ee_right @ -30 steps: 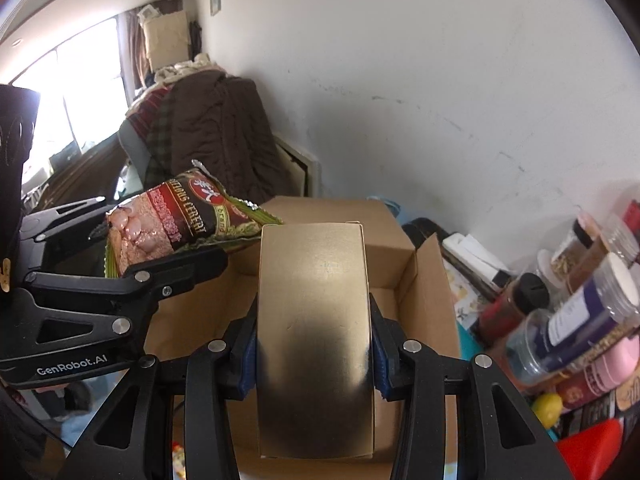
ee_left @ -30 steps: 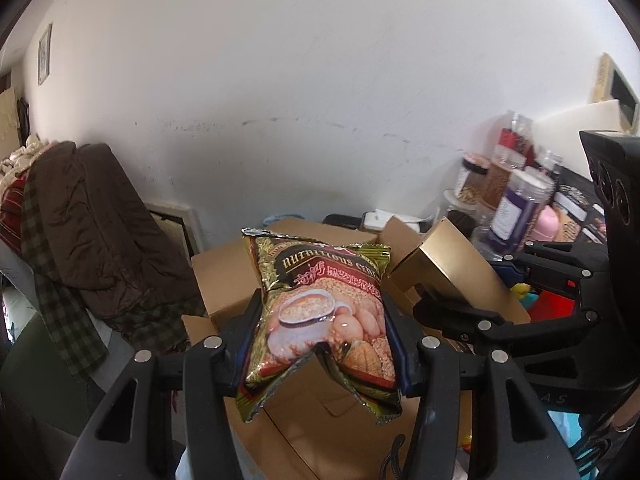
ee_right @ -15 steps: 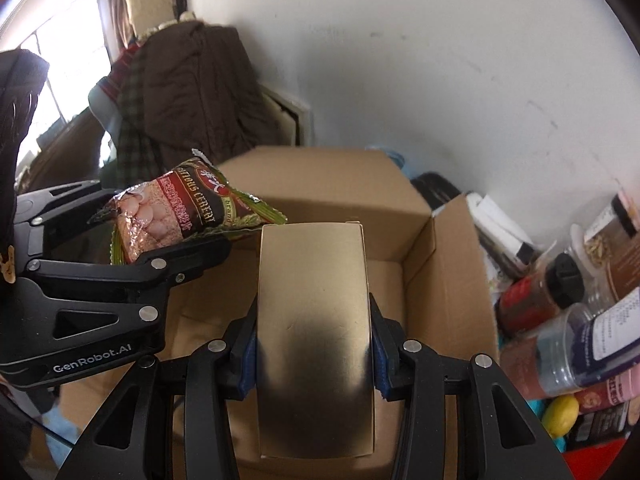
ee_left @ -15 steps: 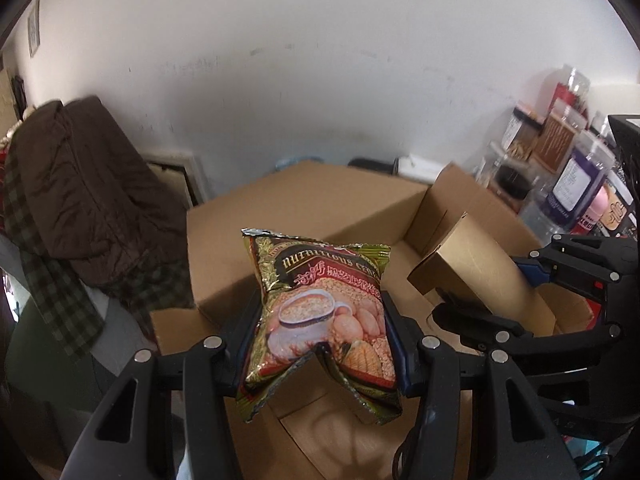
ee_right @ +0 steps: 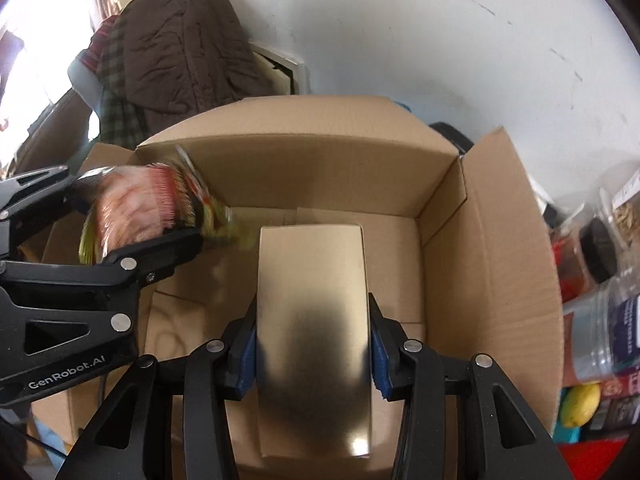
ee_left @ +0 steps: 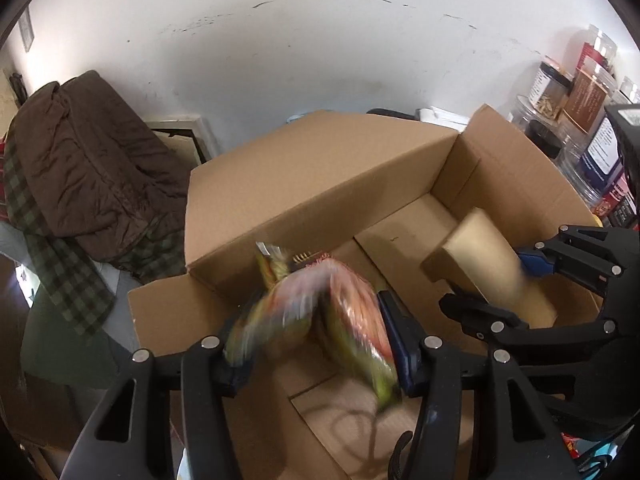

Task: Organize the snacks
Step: 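Carry both items over the cardboard box and open both tools to drop them, then withdraw both tools from the box back toward the table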

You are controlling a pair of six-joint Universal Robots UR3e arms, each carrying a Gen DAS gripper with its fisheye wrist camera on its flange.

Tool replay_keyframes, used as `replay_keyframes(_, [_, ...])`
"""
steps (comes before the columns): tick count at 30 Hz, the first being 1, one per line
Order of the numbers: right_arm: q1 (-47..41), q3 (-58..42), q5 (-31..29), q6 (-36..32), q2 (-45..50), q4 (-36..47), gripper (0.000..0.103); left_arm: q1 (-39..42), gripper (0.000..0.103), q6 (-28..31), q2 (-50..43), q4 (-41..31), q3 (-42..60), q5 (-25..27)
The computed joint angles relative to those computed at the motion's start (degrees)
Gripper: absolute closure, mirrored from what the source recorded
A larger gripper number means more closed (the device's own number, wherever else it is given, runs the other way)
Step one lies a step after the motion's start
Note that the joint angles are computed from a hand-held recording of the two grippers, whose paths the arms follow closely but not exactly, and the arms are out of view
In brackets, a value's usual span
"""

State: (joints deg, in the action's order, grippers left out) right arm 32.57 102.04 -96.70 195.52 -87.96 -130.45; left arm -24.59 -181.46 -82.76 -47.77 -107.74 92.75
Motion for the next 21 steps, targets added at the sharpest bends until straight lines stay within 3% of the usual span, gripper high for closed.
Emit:
replay_keyframes(5, [1.1,0.0,-3.0,0.9,-0.3,0.1,0.045,-0.7,0.034,-1.5,0.2,0.0,0.3,2.9])
replay_keyframes(21, [8.8,-5.1,-11.7,6.5,-8.2,7.5,0.045,-6.4,0.033,-5.9,9.2,-8.0,6.1,8.3])
